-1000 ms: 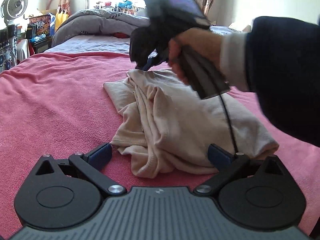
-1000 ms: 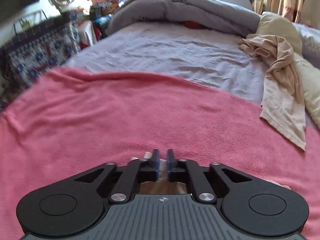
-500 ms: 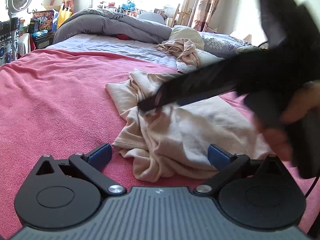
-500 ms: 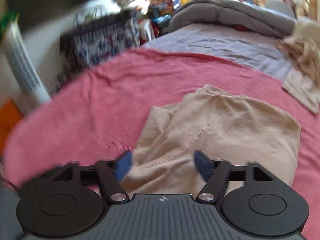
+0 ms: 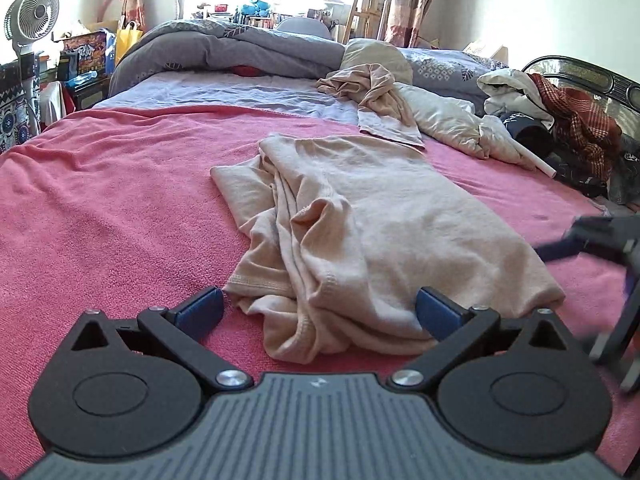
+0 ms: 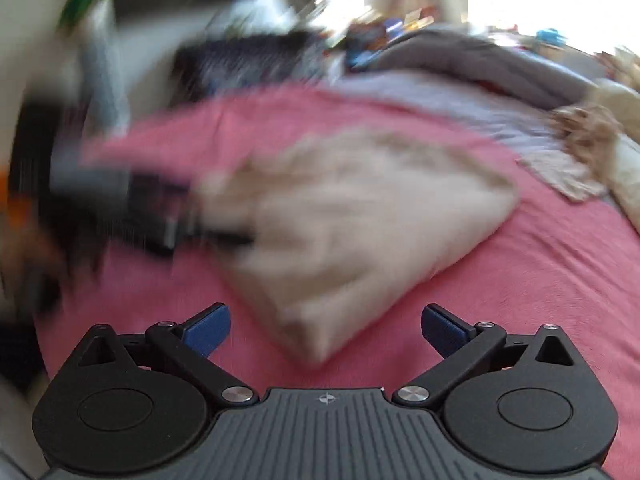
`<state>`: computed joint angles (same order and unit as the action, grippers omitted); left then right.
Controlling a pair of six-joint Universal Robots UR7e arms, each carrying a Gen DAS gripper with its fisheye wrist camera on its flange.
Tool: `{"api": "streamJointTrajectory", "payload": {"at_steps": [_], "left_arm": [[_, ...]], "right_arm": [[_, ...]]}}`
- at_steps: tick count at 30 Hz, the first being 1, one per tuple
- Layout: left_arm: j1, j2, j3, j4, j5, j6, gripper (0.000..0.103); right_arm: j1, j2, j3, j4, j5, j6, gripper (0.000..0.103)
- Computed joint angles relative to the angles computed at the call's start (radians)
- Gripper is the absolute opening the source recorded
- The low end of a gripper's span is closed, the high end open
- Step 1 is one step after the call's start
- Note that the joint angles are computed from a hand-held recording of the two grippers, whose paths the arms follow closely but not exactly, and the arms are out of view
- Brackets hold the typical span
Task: Fold clothes
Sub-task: 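Pull both open grippers back from the folded beige shirt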
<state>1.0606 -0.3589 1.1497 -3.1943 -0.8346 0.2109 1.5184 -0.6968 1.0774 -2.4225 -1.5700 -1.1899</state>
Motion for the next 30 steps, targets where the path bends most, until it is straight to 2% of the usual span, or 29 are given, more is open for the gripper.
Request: {"api": "streamJointTrajectory", "payload": {"at_steps": [1,5,11,15,20,23,30], "left_arm": [[-0.001,0.002,-0.002,0.003,0.005,0.002,0.103],[-0.007,0.016,-0.028,0.033,0.039,0.015,0.103],[-0.017,0.031,-0.047,0.046,0.083,0.035,0.103],[-0.020,0.034,-0.052,0.049,0.098,0.038,0.103],[-0.019,0.027,-0.054,0.079,0.094,0.020,0.103],[-0.019,0.030,-0.059,0.078,0.095,0.028,0.103],[-0.013,0.025,-0.059,0.086,0.076,0.017,0.103]], "right_arm": [[-0.007,0.004,0.012,-0.015,0.012,-0.031,0.103],[-0.015,0.017,-0.040,0.048,0.031,0.028,0.103],[-0.010,-0.003,0.039,-0.080,0.017,-0.018,0.103],[-0.016,0.010,-0.020,0.019,0.023,0.030,0.103],[-0.017,0.005,-0.011,0.008,0.022,0.020,0.103],[-0.034,0.039,-0.054,0.019,0.046,0.003,0.103],[-0.023,-0.011,0.037,-0.028,0.035,0.012,0.103]]}}
